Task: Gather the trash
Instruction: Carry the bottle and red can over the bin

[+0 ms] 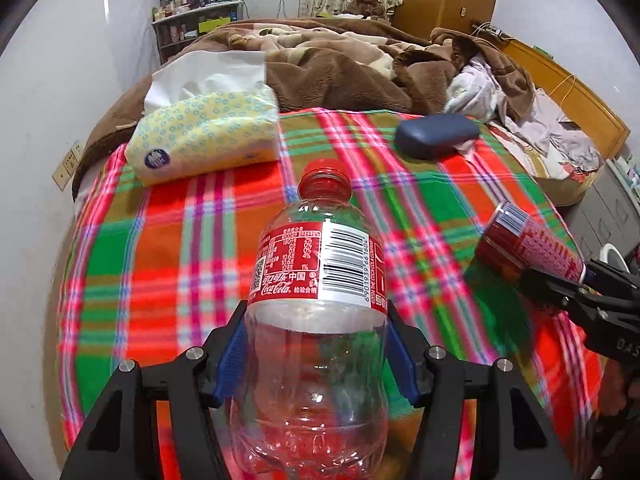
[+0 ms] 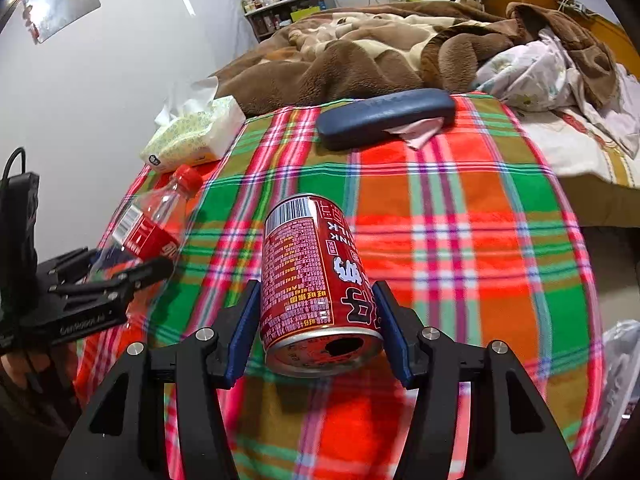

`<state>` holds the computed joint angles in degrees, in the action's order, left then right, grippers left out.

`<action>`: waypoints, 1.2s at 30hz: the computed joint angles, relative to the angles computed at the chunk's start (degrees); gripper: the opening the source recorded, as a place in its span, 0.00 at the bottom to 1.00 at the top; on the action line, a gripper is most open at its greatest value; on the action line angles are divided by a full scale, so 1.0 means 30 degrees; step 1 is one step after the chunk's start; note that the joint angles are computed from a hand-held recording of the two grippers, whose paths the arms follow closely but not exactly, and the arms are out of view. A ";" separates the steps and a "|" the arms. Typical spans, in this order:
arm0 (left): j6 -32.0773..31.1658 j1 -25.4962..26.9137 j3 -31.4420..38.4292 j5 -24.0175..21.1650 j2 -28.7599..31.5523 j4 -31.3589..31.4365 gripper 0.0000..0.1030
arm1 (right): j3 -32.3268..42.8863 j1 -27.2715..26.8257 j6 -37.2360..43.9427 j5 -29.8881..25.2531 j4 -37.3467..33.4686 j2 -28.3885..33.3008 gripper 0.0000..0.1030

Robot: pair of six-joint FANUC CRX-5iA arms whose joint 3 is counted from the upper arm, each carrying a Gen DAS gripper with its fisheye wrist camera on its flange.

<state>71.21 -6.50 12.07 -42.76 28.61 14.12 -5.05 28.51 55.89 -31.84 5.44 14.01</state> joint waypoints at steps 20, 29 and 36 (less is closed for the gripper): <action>0.0239 -0.2409 -0.4808 0.1793 -0.3714 0.1373 0.60 | -0.5557 -0.0872 0.0015 0.2909 -0.0751 -0.4729 0.53; 0.0643 -0.3994 -0.5429 0.2609 -0.4529 0.1503 0.60 | -0.8462 -0.1235 -0.3033 0.4379 0.1867 -0.7104 0.53; 0.1984 -0.5629 -0.4900 0.2839 -0.4911 -0.0102 0.60 | -1.0419 -0.2088 -0.4862 0.5402 0.3331 -0.8928 0.53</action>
